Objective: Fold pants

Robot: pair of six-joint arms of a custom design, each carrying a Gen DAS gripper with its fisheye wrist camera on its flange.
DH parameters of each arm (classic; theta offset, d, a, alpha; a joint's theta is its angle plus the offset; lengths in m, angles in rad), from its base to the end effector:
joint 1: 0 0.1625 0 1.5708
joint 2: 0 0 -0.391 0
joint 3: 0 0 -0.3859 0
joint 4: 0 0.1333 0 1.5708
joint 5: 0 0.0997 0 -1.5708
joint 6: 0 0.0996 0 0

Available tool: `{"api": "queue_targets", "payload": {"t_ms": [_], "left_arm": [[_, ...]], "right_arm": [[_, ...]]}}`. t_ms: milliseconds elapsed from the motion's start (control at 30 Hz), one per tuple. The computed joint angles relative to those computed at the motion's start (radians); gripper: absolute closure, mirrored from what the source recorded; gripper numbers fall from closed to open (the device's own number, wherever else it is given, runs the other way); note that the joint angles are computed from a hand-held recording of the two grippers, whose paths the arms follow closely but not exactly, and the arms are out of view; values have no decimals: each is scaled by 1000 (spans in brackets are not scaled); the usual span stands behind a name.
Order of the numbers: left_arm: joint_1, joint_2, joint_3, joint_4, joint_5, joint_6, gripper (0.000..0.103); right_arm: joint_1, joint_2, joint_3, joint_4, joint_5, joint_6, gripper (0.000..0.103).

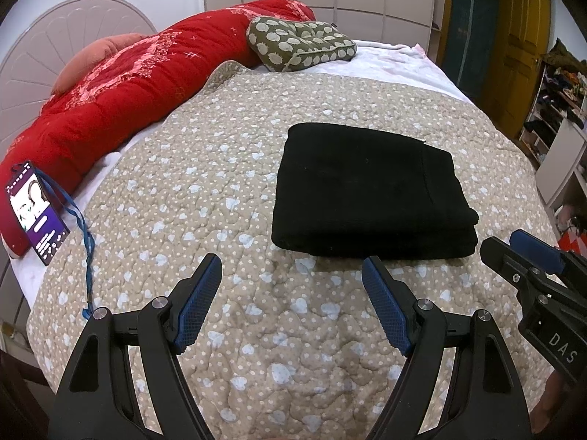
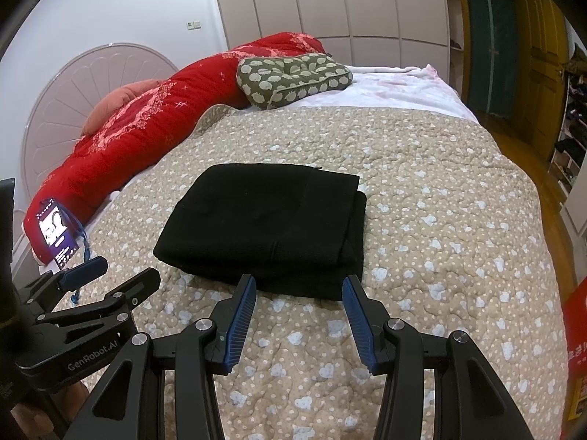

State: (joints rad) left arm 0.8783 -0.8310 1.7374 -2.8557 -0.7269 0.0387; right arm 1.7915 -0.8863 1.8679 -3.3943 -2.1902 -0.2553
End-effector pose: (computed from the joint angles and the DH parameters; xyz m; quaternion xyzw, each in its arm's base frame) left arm -0.2351 -0.6088 0.1228 0.2484 0.8643 -0.2917 0.3258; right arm 0.2025 -0.5578 0.1649 0.0839 -0.8741 0.3843 0.2849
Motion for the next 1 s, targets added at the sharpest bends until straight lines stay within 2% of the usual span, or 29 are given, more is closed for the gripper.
{"api": "queue_targets", "payload": {"t_ms": [1000], "left_arm": [[2, 6, -8, 10, -10, 2, 23]], "right_arm": [[2, 10, -18, 11, 0, -13, 56]]}}
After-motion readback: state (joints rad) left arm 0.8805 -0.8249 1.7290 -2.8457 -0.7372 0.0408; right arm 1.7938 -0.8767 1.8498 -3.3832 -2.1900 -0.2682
